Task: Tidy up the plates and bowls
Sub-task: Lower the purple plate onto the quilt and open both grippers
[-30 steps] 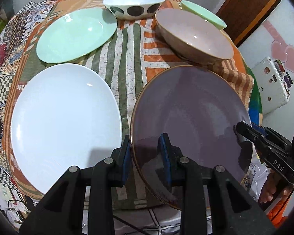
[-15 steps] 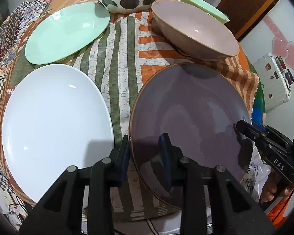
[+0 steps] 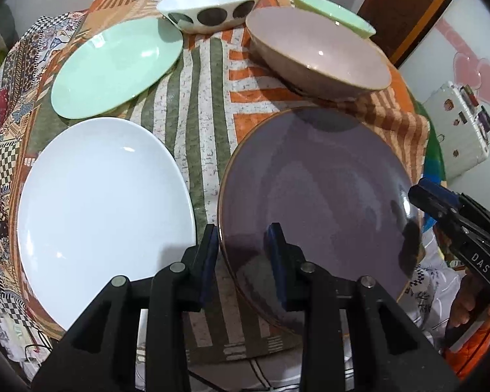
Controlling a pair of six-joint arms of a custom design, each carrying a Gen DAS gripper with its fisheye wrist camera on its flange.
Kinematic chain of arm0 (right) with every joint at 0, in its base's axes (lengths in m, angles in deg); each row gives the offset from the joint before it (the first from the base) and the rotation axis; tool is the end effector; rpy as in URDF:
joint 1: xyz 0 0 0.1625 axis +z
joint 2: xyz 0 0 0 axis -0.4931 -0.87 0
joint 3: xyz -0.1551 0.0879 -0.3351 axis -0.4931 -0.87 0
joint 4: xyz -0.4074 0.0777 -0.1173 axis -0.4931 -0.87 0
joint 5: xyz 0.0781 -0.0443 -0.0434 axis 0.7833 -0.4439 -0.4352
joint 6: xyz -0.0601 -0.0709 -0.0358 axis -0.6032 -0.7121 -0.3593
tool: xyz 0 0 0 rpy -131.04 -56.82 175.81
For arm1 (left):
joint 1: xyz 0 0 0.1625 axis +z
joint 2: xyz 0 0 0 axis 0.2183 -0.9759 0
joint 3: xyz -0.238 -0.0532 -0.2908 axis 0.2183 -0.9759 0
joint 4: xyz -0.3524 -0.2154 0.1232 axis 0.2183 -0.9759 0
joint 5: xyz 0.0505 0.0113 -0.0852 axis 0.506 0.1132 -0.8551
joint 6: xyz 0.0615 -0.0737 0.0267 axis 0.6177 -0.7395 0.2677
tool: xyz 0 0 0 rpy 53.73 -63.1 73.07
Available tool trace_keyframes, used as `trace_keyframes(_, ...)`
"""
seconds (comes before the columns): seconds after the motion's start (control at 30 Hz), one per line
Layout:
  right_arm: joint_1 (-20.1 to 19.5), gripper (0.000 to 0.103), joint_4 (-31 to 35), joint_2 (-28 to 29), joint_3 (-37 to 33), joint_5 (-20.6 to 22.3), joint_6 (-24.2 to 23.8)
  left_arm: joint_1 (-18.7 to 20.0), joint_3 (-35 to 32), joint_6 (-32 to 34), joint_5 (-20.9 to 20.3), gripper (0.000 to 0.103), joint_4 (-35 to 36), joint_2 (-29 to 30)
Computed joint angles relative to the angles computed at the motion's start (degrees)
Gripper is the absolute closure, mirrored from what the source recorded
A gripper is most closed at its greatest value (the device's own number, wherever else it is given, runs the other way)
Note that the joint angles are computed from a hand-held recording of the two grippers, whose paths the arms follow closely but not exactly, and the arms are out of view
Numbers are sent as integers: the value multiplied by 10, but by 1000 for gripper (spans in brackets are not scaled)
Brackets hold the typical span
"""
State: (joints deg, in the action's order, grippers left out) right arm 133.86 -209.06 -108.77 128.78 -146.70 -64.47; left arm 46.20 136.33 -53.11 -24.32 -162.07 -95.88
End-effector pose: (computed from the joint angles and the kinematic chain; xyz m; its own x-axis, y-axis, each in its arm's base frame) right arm 0.2540 -0.6765 0.1831 -0.8370 -0.0494 0.5450 -0.3602 0.7995 -0.4807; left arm -0.2218 -0.7330 0.1936 -0.8033 0.2229 -0.5523 0.3485 0.9279 -0.1324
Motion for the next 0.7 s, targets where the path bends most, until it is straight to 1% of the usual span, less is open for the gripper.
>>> trace_keyframes(0.07, 3, 67, -2, -2, 1, -3, -2, -2, 9, 3, -1, 72, -14, -11)
trace_keyframes(0.1, 4, 67, -3, -3, 2, -3, -2, -4, 15, 5, 1, 71, -22, -17)
trace_keyframes(0.27, 15, 65, -22, -7, 5, -1, -15, -16, 43, 26, 8, 70, -73, -46)
trace_keyframes(0.33, 22, 60, -37, -6, 5, -1, -26, -22, 56, 34, 13, 67, -96, -58)
trace_keyframes(0.4, 28, 58, -49, -1, 1, 0, -36, -27, 69, 42, 17, 62, -120, -70)
trace_keyframes(0.5, 38, 56, -65, 6, -8, 1, -53, -32, 88, 53, 21, 60, -147, -92)
trace_keyframes(0.57, 42, 51, -73, 9, -12, 5, -64, -36, 98, 57, 25, 59, -164, -102)
trace_keyframes(0.63, 45, 50, -76, 14, -18, 8, -76, -39, 108, 59, 29, 57, -180, -112)
trace_keyframes(0.7, 49, 50, -74, 22, -27, 11, -86, -41, 120, 64, 40, 53, -201, -121)
